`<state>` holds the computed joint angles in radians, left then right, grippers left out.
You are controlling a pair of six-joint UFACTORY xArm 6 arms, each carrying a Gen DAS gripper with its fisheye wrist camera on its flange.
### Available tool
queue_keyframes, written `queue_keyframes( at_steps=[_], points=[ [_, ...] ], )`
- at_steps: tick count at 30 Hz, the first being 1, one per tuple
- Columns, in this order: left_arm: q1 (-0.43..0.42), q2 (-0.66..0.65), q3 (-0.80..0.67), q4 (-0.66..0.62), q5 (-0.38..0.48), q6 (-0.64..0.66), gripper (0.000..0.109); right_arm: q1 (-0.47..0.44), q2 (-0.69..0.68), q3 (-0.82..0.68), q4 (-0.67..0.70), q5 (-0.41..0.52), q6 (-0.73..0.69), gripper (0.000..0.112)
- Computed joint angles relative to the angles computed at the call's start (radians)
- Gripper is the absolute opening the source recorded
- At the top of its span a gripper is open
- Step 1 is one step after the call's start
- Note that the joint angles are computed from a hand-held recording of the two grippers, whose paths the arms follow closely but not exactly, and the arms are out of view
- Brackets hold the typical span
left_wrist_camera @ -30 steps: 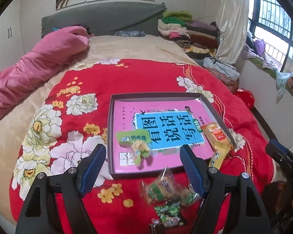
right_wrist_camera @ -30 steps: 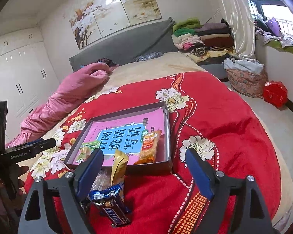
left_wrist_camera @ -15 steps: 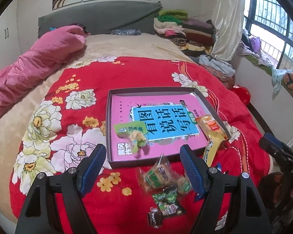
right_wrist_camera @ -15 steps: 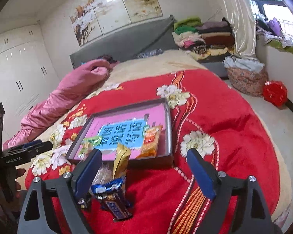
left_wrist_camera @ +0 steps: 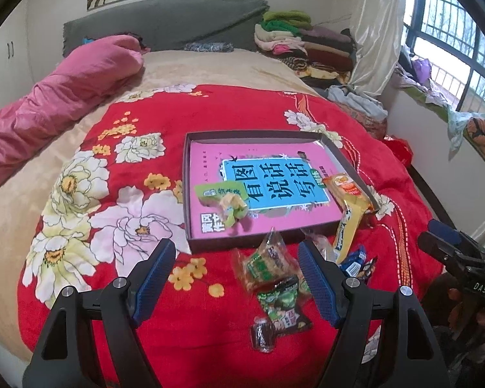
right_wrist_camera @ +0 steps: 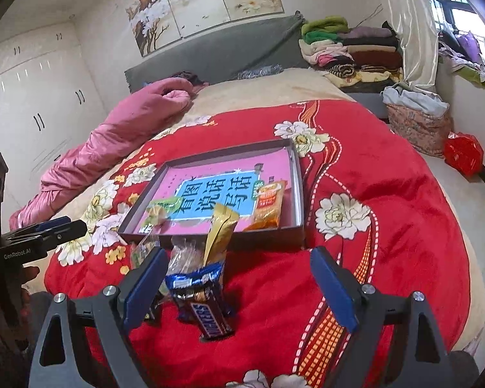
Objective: Organize snacks
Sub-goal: 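Withdraw both open tools from the tray back toward the snack pile, then grasp the Snickers bar with the right tool while the left tool grasps the dark foil candy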
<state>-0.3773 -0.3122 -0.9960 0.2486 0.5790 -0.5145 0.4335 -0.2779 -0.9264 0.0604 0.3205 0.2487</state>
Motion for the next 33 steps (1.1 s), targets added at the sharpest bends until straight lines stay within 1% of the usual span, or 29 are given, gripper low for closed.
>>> queue_keyframes(
  at_steps=[2,6,10,14,18,21,33],
  points=[
    [-0.002,-0.004,0.009,-0.002,0.005,0.000,0.079,0.005,-0.005,0.006,0.004,0.005,-0.003,0.089],
    [-0.017,-0.011,0.036,-0.086,0.021,0.032,0.079,0.015,-0.005,0.008,0.029,0.033,-0.021,0.089],
    [-0.045,-0.007,0.046,-0.104,0.044,0.044,0.079,0.025,-0.005,0.008,0.029,0.054,-0.033,0.089],
    [-0.076,-0.010,0.051,-0.073,0.062,0.041,0.079,0.034,-0.005,0.007,0.038,0.060,-0.052,0.089],
    [-0.089,0.000,0.056,-0.097,0.081,0.064,0.079,0.042,0.003,-0.001,0.038,0.084,-0.064,0.089],
    [-0.091,0.009,0.052,-0.114,0.099,0.091,0.079,0.049,0.006,-0.004,0.030,0.098,-0.068,0.089],
    [-0.078,-0.001,0.074,-0.165,0.123,0.139,0.079,0.056,0.021,-0.011,0.032,0.147,-0.093,0.089]
  ],
)
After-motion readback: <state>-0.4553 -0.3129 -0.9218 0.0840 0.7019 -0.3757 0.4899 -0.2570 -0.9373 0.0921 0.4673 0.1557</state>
